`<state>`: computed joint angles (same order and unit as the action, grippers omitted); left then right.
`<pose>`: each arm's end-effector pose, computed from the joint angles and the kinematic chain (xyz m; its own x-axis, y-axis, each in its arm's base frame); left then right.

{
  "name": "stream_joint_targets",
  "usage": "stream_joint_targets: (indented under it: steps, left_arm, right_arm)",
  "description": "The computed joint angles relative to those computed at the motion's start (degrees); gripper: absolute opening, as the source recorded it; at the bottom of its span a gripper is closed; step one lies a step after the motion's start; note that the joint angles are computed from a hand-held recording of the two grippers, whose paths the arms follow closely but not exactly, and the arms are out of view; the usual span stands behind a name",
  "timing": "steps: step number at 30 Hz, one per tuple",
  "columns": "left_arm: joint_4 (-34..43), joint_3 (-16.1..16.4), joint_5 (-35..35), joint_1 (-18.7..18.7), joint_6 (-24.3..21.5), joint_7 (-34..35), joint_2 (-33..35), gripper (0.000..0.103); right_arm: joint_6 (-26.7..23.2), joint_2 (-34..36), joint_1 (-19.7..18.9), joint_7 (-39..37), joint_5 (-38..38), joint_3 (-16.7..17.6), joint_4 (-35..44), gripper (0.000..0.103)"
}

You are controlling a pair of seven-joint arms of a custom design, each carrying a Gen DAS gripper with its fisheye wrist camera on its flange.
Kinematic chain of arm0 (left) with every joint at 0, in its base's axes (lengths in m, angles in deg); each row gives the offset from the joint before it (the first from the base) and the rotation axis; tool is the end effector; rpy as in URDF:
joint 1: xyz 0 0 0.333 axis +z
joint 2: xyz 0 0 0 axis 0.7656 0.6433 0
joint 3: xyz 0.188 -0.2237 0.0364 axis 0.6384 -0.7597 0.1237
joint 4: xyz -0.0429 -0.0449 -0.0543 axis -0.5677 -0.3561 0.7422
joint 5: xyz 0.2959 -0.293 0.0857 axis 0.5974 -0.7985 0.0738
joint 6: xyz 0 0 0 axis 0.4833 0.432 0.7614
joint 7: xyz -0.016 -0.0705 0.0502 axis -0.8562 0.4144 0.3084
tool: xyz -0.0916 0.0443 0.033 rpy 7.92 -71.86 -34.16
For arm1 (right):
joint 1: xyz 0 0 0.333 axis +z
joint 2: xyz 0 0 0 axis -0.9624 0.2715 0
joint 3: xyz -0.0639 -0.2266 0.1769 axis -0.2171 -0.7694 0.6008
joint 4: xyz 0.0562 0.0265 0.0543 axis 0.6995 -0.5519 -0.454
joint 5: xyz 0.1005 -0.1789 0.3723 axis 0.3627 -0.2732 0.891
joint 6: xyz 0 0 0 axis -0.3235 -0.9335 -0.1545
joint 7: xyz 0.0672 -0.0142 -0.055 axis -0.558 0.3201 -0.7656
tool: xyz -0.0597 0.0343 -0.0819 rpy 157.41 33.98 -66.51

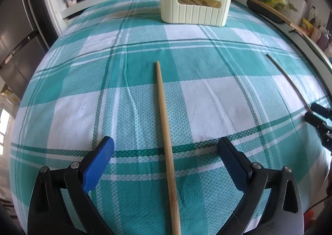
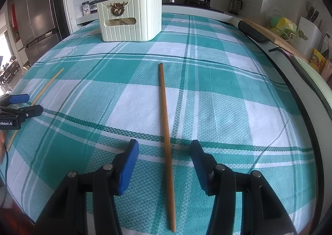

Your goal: Organize utensils

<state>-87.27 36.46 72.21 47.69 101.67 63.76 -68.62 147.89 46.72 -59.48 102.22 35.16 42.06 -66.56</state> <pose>0.6870 -0.1615 0.5202 -0.5287 -0.8488 -0.0086 -0.7103 0.4479 -0.5430 0.5560 0.2204 0.5256 -0.2717 -0.9616 0.0399 -0.7574 0.1880 -0.6253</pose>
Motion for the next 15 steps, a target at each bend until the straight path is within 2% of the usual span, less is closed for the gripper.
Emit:
stream_joint_targets:
  steps: [10, 15]
  left_arm:
    - [-0.1, 0.0, 0.1, 0.1, 0.2, 0.0, 0.1, 0.103]
    - [1.7, -0.2, -0.4, 0.5, -2.9, 2.3, 0.8, 0.103]
  right_arm:
    - [-0.6, 0.0, 0.1, 0.3, -0.1, 0.1, 0.3, 0.053]
    - [-1.3, 0.2, 0.3, -1.8, 2.2, -0.3, 0.9, 0.053]
